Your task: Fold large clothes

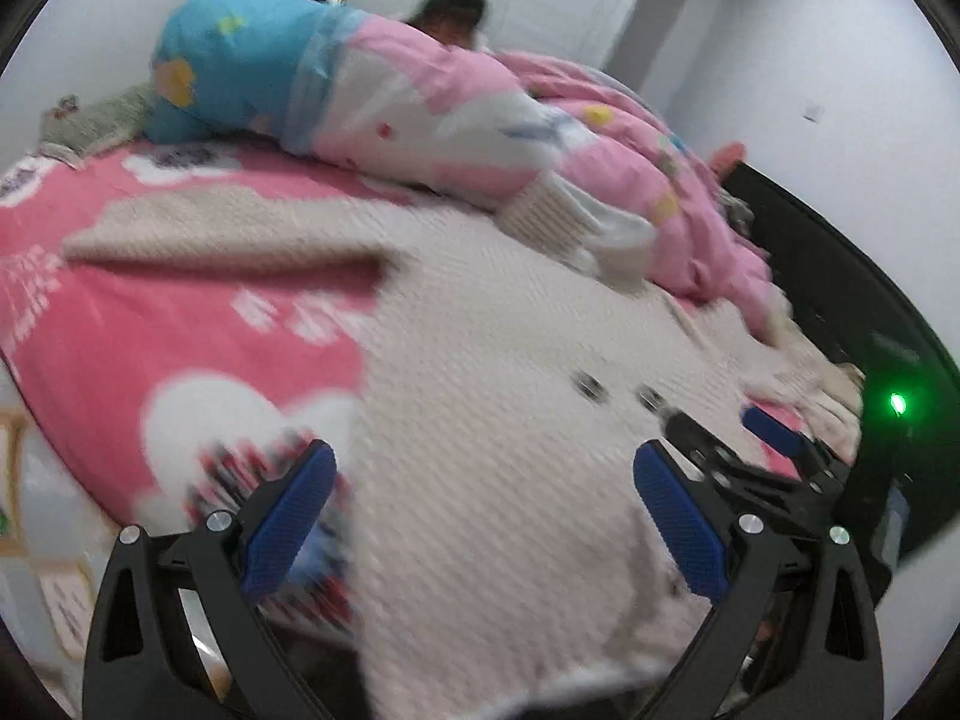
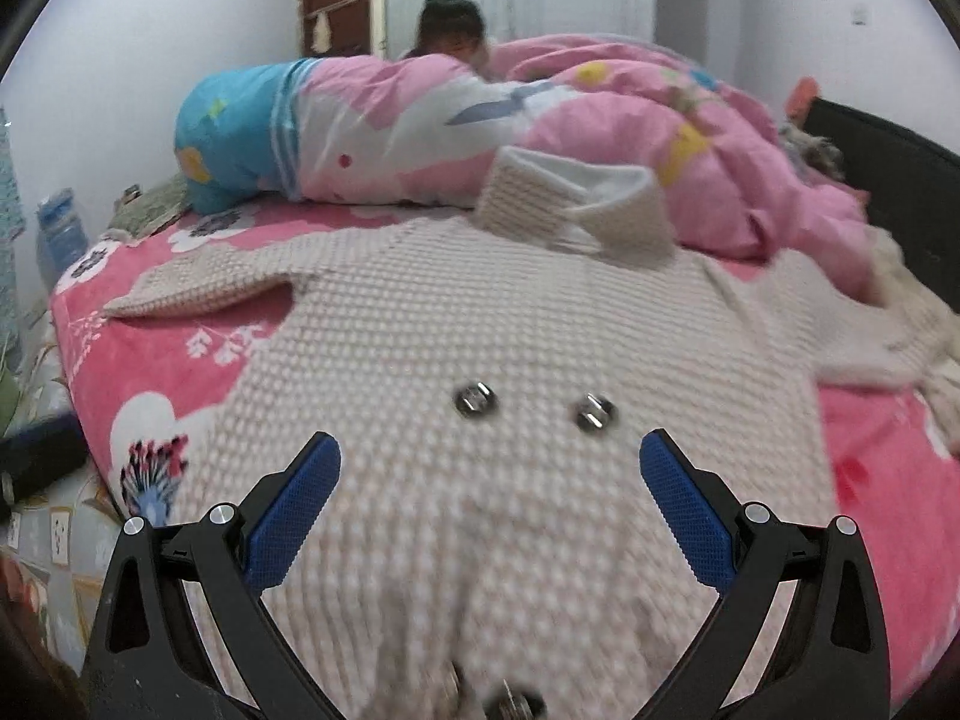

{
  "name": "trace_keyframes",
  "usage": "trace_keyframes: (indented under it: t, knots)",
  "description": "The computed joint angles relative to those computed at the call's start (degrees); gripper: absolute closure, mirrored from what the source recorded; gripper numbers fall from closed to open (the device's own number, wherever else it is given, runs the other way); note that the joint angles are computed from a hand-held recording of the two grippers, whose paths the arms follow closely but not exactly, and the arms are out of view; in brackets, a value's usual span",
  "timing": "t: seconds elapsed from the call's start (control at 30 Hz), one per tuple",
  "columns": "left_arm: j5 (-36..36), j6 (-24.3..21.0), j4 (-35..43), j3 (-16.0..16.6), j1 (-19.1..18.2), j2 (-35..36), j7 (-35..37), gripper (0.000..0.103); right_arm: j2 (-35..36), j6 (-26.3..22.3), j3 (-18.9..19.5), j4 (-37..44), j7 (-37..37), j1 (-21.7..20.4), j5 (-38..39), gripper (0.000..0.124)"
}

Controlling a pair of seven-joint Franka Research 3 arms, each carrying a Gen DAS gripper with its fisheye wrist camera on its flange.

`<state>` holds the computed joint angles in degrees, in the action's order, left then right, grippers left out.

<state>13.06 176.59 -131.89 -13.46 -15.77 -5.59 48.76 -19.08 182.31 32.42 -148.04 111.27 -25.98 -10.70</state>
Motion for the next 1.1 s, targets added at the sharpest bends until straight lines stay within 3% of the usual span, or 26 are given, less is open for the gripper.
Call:
trace_keyframes:
  t: [0.07,0.2,0.3,0.4,0.47,0.53,0.6,0.7,0.77,0.83,0.9,1.0,1.1]
  knots:
    - [2.32,-1.76,3.15,1.04,2.74,2.04,-1.65,0.005,4.67,-1.10,1.39,4.21,-0.57,-1.48,-2.11,0.027]
    - [18.32,-10.62,12.72,3.93,8.45,8.39,-18.30,0.005,11.52,-3.34,5.16,10.77,4.01,-6.16,-9.48,0.027]
    - [17.24,-22.03,23.48,7.28,9.90,17.05,-20.80,0.005,15.37,-3.80,5.00,13.81,7.61,-6.64,-14.79,0.027]
    - [15.44,-28.87,31.24,9.47,10.98,23.62,-22.09,0.007,19.44,-5.88,4.18,17.39,13.11,-6.14,-22.50,0.027]
    - [11.82,-29.32,33.57,9.64,12.48,26.17,-22.44,0.015,20.92,-7.51,2.90,18.58,13.19,-4.54,-23.35,0.027]
    - [7.44,-26.86,34.02,9.44,14.13,27.81,-24.17,0.019,22.09,-8.84,0.89,19.35,15.48,-2.68,-26.95,0.027]
    - [6.58,-28.88,35.59,10.21,13.71,28.95,-26.03,0.028,23.16,-10.65,-1.21,20.21,17.88,-0.65,-30.17,0.027]
    - [10.60,-30.17,36.68,11.97,12.07,28.89,-27.95,0.056,23.43,-12.11,-3.27,19.85,17.46,1.35,-29.02,0.027]
    - [15.35,-34.23,38.49,13.07,9.68,28.88,-29.38,0.076,23.25,-12.64,-3.83,19.25,13.89,1.98,-24.64,0.027]
    - [19.49,-36.67,39.71,13.34,8.00,28.31,-30.63,0.082,21.94,-10.88,-4.59,17.45,10.81,2.39,-20.11,0.027]
    - [24.26,-35.85,39.16,13.05,6.56,26.21,-31.78,0.084,20.54,-9.20,-5.78,16.03,8.95,3.27,-17.39,0.027]
    - [30.97,-32.14,40.57,11.03,4.15,24.09,-28.94,0.086,16.58,-5.80,-8.41,12.10,4.27,5.33,-11.08,0.027]
    - [33.41,-26.12,43.29,7.59,1.55,23.48,-22.72,0.086,12.77,-4.18,-13.37,8.30,-0.73,9.86,-3.92,0.027]
